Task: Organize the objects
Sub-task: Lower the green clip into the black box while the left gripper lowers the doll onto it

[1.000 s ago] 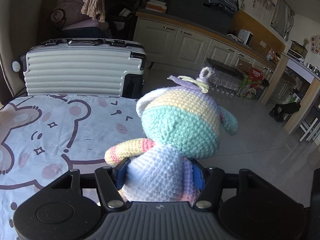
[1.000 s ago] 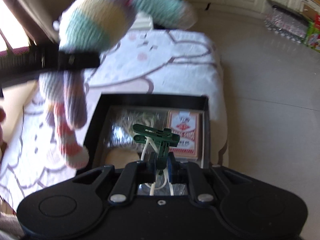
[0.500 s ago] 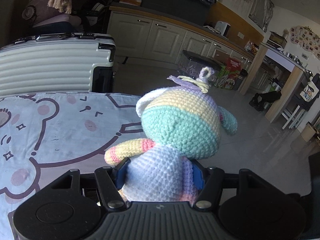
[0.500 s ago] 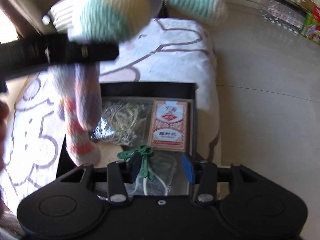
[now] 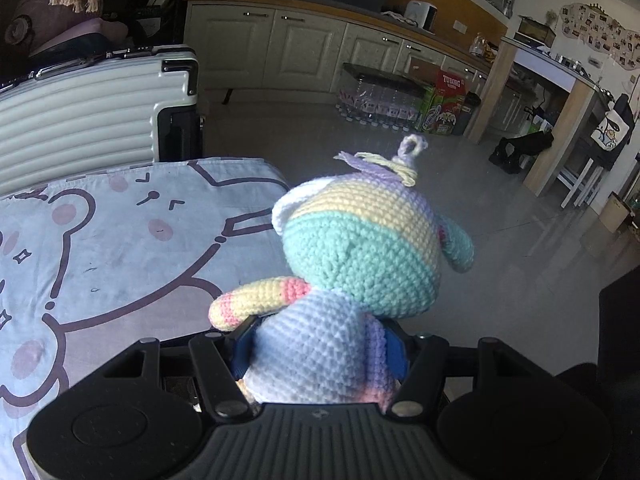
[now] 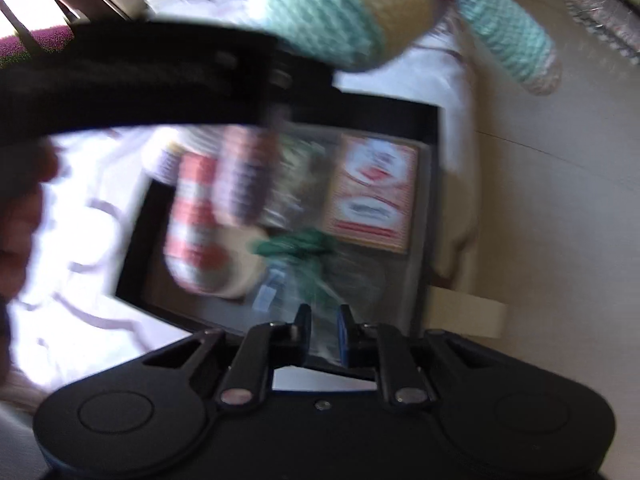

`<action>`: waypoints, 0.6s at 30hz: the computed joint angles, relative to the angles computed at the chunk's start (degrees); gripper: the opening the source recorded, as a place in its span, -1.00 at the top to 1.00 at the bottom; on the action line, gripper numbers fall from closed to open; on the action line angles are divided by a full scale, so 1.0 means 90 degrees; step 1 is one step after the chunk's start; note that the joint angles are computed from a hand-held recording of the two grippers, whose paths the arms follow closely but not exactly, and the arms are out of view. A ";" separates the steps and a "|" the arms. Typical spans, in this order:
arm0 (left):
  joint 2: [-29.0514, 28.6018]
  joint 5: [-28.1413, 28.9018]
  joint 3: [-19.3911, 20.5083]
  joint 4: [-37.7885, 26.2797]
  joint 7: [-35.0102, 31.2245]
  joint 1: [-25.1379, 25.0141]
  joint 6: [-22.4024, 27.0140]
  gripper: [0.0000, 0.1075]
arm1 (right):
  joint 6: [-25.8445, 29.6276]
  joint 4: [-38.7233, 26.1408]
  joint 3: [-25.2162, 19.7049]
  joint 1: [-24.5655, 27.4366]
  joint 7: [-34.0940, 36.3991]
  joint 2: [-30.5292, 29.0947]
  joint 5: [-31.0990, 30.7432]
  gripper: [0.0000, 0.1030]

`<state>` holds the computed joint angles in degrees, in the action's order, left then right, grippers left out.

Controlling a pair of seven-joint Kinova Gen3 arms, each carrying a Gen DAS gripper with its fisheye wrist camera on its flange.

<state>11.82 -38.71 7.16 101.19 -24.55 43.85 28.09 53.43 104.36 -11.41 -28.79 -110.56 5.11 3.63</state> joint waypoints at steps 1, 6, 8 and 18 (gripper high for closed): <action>-0.0003 0.0061 0.0045 0.0013 -0.0126 -0.0044 -0.0003 -0.18 | 0.0051 -0.0005 -0.0044 0.0020 -0.0194 -0.0005 0.0155 0.72; 0.0064 0.0558 0.0190 0.0027 -0.0783 -0.0248 -0.0095 -0.18 | -0.0404 0.0276 -0.0143 0.0670 -0.0025 -0.0568 -0.0465 0.73; 0.0135 0.0832 0.0257 -0.0023 -0.1155 -0.0320 -0.0014 -0.18 | -0.0472 0.0334 0.0156 0.0477 0.0031 -0.0742 -0.0604 0.72; 0.0423 0.2245 0.0453 -0.0428 -0.2906 -0.0570 0.0612 -0.23 | -0.0426 0.0306 0.0074 0.0598 -0.0176 -0.0796 -0.0524 0.72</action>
<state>15.63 -18.51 11.23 97.34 -50.70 38.71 33.60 49.59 107.11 -10.74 -23.41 -112.15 -2.06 -1.08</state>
